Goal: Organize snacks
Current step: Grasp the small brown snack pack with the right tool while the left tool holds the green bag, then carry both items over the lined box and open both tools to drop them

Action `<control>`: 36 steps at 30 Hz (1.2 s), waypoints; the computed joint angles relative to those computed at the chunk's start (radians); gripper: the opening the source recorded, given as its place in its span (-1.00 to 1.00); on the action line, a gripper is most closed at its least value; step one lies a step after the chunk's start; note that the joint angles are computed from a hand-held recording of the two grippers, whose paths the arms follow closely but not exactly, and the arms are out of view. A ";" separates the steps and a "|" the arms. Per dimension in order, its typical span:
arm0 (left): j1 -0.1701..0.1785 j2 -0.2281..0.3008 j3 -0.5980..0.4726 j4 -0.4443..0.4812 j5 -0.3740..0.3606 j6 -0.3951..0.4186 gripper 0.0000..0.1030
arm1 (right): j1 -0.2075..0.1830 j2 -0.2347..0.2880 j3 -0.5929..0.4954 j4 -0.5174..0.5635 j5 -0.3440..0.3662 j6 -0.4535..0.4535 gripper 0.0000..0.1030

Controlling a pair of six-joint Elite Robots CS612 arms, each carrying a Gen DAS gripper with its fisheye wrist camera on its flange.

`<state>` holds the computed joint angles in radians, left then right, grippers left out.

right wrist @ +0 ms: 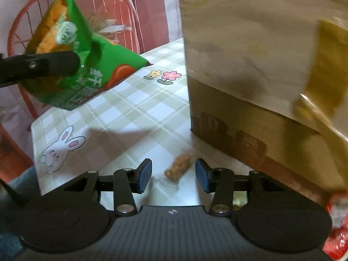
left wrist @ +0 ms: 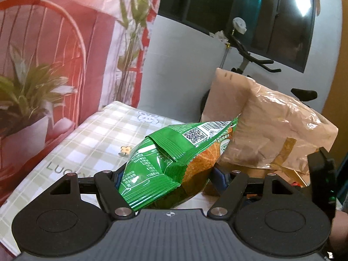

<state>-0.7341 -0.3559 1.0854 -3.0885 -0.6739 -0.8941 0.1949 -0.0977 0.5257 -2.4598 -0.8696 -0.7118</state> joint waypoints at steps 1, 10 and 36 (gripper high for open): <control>0.000 -0.001 0.001 0.007 0.000 -0.007 0.47 | 0.005 0.009 -0.018 0.004 -0.009 0.010 -0.10; -0.002 0.005 -0.013 0.035 -0.024 -0.025 0.47 | 0.002 0.013 0.000 -0.057 -0.027 0.061 -0.64; 0.031 0.129 -0.450 -0.192 -0.074 0.550 0.48 | -0.117 0.135 -0.301 -0.674 0.291 0.641 -0.64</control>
